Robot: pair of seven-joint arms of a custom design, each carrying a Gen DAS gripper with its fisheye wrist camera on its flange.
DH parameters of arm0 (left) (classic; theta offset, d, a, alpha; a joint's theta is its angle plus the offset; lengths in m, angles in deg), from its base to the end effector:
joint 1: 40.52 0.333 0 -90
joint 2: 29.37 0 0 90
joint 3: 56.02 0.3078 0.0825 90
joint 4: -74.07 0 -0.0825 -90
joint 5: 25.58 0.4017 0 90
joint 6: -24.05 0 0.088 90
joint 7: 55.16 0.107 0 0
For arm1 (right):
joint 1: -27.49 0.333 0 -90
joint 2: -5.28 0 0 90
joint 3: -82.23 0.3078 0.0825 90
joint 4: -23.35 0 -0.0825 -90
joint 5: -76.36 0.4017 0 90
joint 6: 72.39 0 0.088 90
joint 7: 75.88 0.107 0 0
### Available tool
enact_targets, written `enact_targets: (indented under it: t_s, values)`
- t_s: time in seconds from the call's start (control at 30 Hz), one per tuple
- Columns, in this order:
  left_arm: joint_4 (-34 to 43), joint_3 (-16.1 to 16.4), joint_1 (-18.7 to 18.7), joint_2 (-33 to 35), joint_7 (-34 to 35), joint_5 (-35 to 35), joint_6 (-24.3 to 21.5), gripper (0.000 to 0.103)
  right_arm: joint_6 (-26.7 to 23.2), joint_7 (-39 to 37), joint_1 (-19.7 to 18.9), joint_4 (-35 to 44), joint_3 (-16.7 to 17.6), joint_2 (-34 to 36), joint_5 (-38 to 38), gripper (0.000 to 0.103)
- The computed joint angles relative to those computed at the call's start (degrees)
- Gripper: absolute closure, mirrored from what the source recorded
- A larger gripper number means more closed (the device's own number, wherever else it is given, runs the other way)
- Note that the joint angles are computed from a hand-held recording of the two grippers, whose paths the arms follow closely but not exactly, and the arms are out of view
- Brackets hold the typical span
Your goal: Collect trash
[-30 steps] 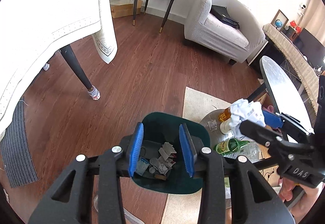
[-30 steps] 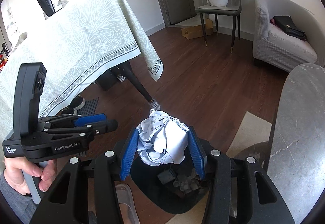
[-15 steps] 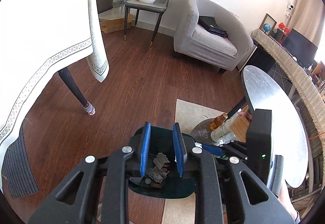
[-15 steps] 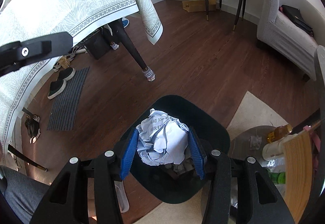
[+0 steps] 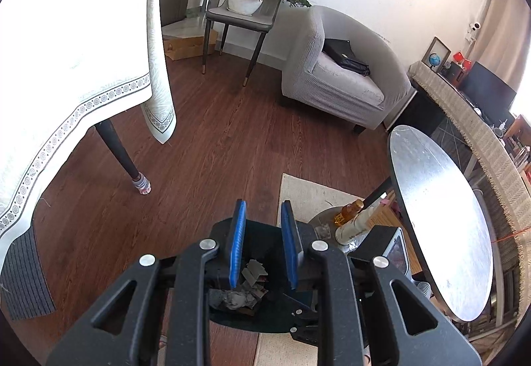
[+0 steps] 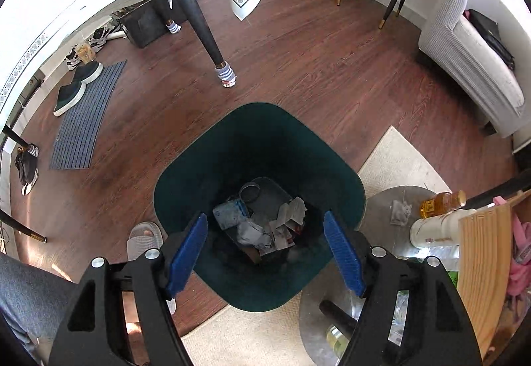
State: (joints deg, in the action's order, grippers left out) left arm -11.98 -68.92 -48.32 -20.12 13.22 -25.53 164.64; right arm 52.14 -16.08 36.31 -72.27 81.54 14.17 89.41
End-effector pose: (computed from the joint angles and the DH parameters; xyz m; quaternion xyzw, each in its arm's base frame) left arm 0.6363 -0.2259 0.6583 -0.6628 0.6410 -0.3601 0.1421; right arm 0.6503 0.1021 0.5341 -0.8602 0.4686 -0.0860 0.1815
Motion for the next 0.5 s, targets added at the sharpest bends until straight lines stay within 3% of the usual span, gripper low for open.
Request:
enact_targets:
  t_s: [0.5]
  values:
    - [2.70,-0.20,-1.53,1.11,-1.91,4.92,-0.70,0.080,3.68,-8.74,-2.00,-4.46,0.05,-9.23,14.04,0.044]
